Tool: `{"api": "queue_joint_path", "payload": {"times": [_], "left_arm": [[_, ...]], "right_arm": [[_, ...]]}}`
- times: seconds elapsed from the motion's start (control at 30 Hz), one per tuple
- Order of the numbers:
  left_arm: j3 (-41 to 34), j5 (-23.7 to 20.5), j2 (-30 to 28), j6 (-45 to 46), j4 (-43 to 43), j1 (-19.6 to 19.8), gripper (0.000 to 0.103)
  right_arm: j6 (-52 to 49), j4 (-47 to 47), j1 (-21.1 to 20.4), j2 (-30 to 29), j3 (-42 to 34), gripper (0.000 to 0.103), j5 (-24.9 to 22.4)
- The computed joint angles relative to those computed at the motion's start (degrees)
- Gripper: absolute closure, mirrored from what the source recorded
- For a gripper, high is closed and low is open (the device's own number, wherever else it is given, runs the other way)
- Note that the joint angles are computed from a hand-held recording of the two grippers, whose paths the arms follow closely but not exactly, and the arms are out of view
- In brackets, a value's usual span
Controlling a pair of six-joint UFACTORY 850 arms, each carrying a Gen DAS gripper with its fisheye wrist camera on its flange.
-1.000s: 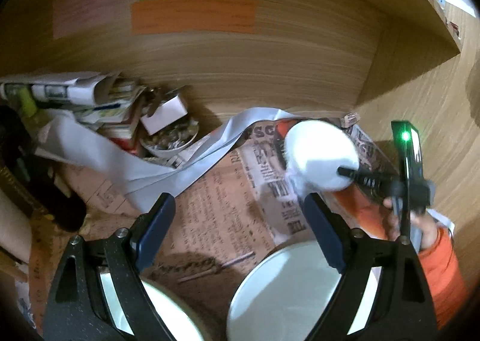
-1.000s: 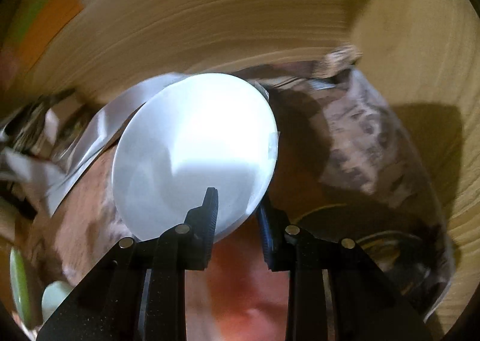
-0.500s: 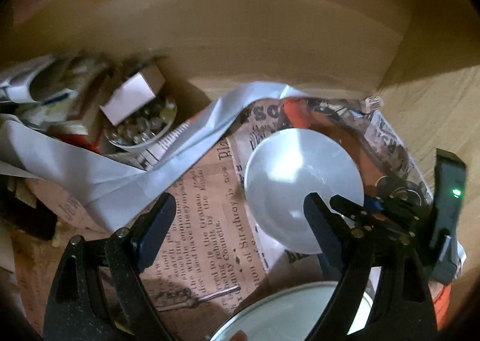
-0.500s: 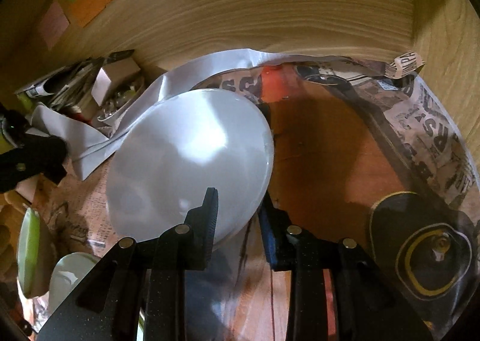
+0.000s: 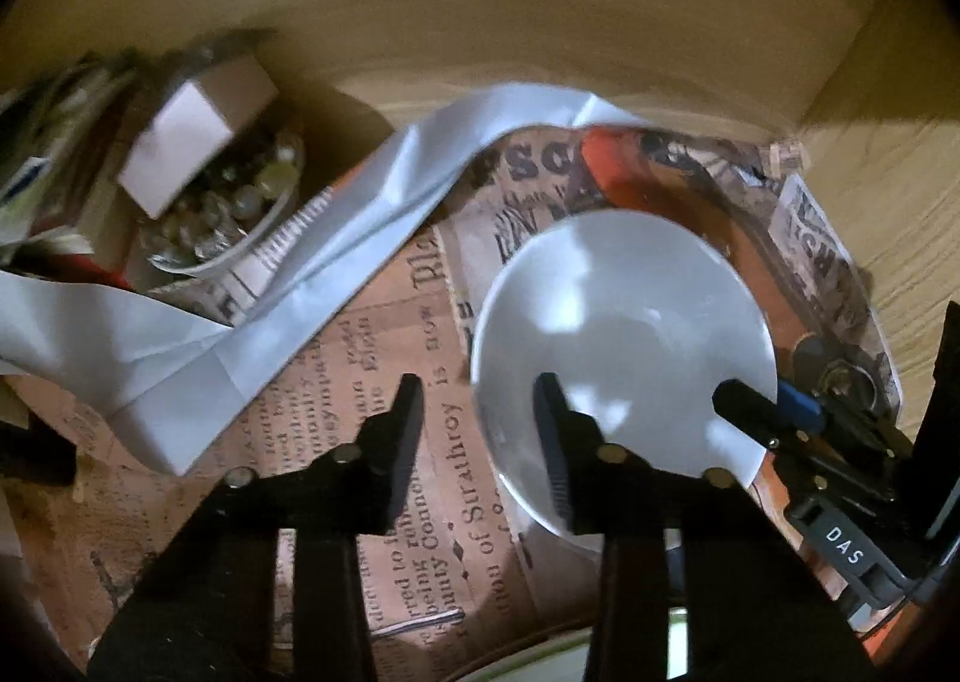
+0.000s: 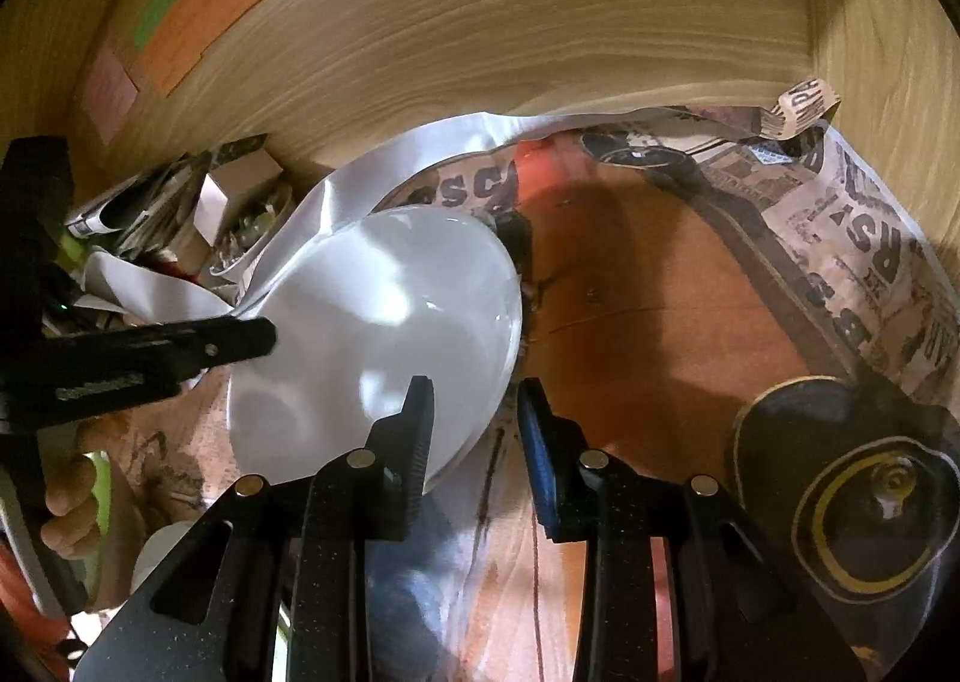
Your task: Organize plates and bowls
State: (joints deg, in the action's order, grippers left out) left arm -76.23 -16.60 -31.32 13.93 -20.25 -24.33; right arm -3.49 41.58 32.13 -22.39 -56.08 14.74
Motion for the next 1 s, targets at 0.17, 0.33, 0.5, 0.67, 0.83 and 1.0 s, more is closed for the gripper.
{"api": "queue_joint_path", "payload": {"times": [0.17, 0.33, 0.5, 0.67, 0.83, 1.0], "left_arm": [[-0.69, -1.61, -0.67, 3.48, -2.77, -0.15, 0.086], [-0.06, -0.55, -0.28, 1.91, -0.11, -0.57, 0.091], [1.15, 1.41, 0.51, -3.8, 8.11, -1.66, 0.092], [3.94, 5.61, 3.2, -11.07, 16.71, -2.63, 0.092], [7.75, 9.38, 6.83, -20.61, 27.11, -3.15, 0.092], [12.76, 13.59, 11.39, -21.99, 28.42, -2.78, 0.091]], "right_arm": [[-0.9, 0.19, 0.17, -0.41, -0.34, 0.078, -0.06], [-5.53, 4.38, 0.65, -0.62, -0.64, 0.08, 0.45], [-3.58, 3.41, 0.73, 0.25, 0.21, 0.082, 1.64], [-8.18, 7.99, 1.77, 1.14, 0.7, 0.082, 3.57], [-5.95, 5.9, 2.39, 2.67, 1.65, 0.082, 4.83], [-6.17, 6.03, 3.91, 4.39, 2.4, 0.082, 6.35]]}}
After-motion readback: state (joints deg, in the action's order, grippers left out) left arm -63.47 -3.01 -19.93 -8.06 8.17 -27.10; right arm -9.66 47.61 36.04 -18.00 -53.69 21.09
